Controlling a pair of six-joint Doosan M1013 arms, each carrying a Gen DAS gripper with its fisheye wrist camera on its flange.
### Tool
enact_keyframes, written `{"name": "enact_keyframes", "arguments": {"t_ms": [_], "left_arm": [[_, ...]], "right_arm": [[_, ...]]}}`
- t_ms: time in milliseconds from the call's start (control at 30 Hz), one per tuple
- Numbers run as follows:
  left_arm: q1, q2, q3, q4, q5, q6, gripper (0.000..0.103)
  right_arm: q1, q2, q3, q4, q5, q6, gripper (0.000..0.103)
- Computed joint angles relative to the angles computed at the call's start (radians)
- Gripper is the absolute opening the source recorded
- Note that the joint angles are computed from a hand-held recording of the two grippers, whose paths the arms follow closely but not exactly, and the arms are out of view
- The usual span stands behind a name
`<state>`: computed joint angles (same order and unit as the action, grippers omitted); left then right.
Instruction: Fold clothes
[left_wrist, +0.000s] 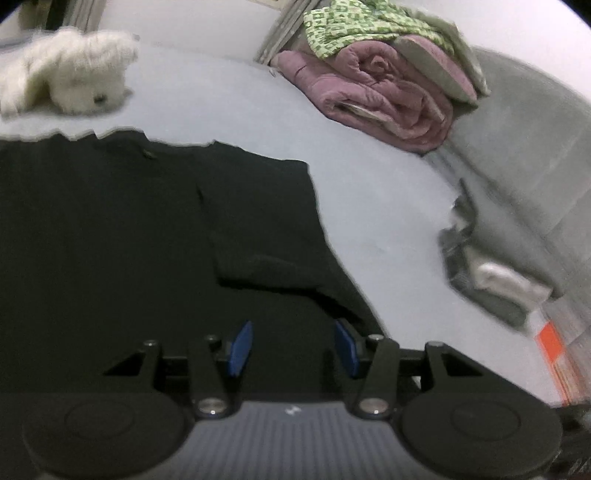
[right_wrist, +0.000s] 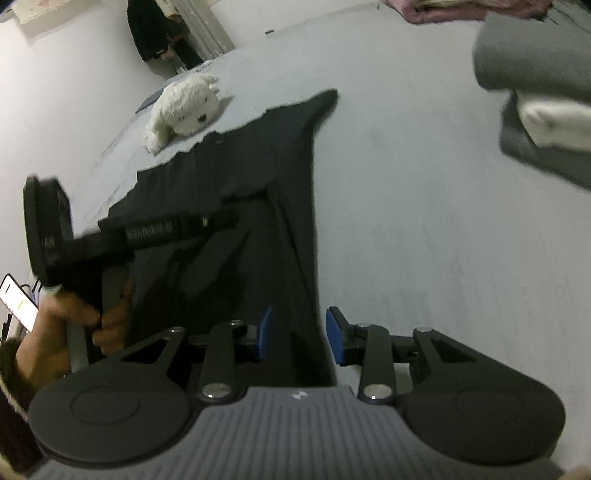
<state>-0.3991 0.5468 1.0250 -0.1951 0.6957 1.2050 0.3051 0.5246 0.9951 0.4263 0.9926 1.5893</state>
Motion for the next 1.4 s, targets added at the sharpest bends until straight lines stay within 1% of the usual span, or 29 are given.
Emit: {"name": "enact_keyframes", "arguments": {"t_ms": [100,200,300,400,467,533,600,667,700,733,767,900,1033,1167,1300,1400], "left_arm": [[0.007,0.013,-0.008,-0.093,-0.016,0.009,0.049],[0.005,0.033,-0.029,-0.123,-0.018,-0.011,0.049],[0.003,0.048,-0.04,-0.144,-0.043,-0.04,0.049],[-0.001,0.057,-0.044,-0.138,-0.073,-0.087,0.045],[-0.002,0.061,-0.046,-0.125,-0.087,-0.119,0.039],[-0.006,0.06,-0.042,-0.095,-0.103,-0.16,0.035],[-0.008,0.057,-0.033,-0.074,-0.117,-0.192,0.028],[-0.009,0.056,-0.028,-0.056,-0.125,-0.221,0.012],[-0.009,0.055,-0.025,-0.05,-0.129,-0.233,0.008],[-0.01,0.053,-0.022,-0.043,-0.135,-0.242,0.006],[-0.011,0.051,-0.022,-0.036,-0.137,-0.241,0.004],[-0.016,0.047,-0.03,-0.002,-0.138,-0.211,0.004],[-0.021,0.047,-0.053,0.044,-0.125,-0.176,0.004],[-0.023,0.046,-0.071,0.104,-0.104,-0.172,0.004],[-0.02,0.038,-0.063,0.145,-0.093,-0.167,0.004],[-0.015,0.032,-0.052,0.164,-0.088,-0.167,0.004]], "right_arm": [[-0.007,-0.025,0.044,0.016,0.008,-0.004,0.037],[-0.019,-0.046,0.082,0.051,0.029,-0.023,0.036],[-0.035,-0.066,0.12,0.106,0.049,-0.05,0.033],[-0.055,-0.083,0.153,0.175,0.079,-0.072,0.033],[-0.065,-0.095,0.174,0.206,0.105,-0.084,0.031],[-0.074,-0.11,0.198,0.229,0.127,-0.093,0.03],[-0.078,-0.124,0.216,0.232,0.149,-0.091,0.029],[-0.075,-0.141,0.233,0.218,0.165,-0.089,0.023],[-0.074,-0.15,0.241,0.212,0.173,-0.088,0.018],[-0.07,-0.156,0.242,0.191,0.184,-0.082,0.007],[-0.069,-0.165,0.244,0.177,0.195,-0.08,0.003],[-0.056,-0.2,0.242,0.149,0.205,-0.104,0.003],[-0.036,-0.211,0.205,0.133,0.228,-0.147,0.003],[-0.003,-0.2,0.156,0.112,0.28,-0.195,0.003],[0.033,-0.175,0.111,0.094,0.343,-0.244,0.003],[0.051,-0.15,0.076,0.085,0.393,-0.245,0.004]]}}
